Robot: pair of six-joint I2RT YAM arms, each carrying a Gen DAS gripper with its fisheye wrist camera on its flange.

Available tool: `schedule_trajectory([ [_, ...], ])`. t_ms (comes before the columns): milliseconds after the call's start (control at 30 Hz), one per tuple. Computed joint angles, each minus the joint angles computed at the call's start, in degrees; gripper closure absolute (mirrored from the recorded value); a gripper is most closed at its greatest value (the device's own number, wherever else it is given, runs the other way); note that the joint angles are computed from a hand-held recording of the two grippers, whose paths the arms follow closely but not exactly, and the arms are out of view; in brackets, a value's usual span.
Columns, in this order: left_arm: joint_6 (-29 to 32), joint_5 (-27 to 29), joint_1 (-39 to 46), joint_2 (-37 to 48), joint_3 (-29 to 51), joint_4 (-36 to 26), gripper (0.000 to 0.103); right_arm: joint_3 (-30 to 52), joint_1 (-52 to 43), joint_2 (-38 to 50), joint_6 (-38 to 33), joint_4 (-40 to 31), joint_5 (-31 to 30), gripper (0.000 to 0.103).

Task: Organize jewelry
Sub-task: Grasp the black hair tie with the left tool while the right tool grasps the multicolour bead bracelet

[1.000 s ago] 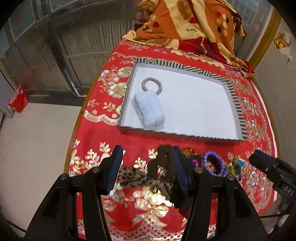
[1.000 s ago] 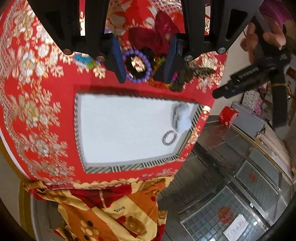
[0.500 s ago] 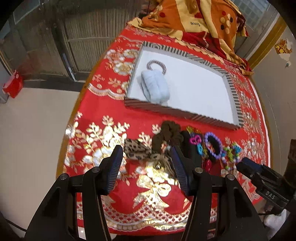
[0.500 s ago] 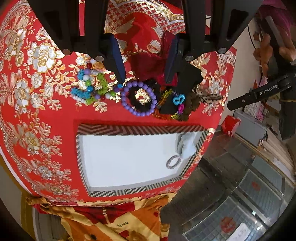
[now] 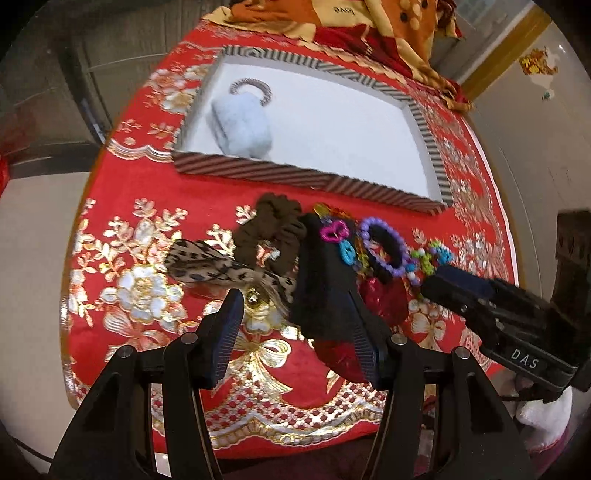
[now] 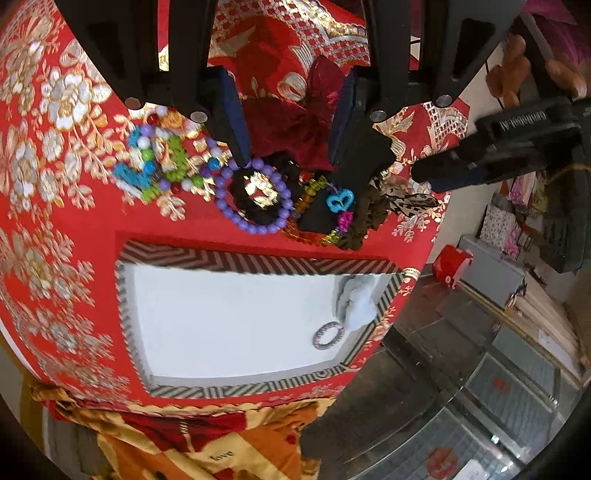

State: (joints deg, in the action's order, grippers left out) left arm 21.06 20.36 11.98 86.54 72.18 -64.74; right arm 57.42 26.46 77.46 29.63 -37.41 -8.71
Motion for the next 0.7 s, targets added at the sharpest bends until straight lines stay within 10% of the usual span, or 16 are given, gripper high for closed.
schedule_trajectory([
  [700,0.86,-0.73,0.74,1.82,-0.16,-2.46,0.047,14.68,2.10,23.28,-13.04,6.15,-4.11,0.089],
])
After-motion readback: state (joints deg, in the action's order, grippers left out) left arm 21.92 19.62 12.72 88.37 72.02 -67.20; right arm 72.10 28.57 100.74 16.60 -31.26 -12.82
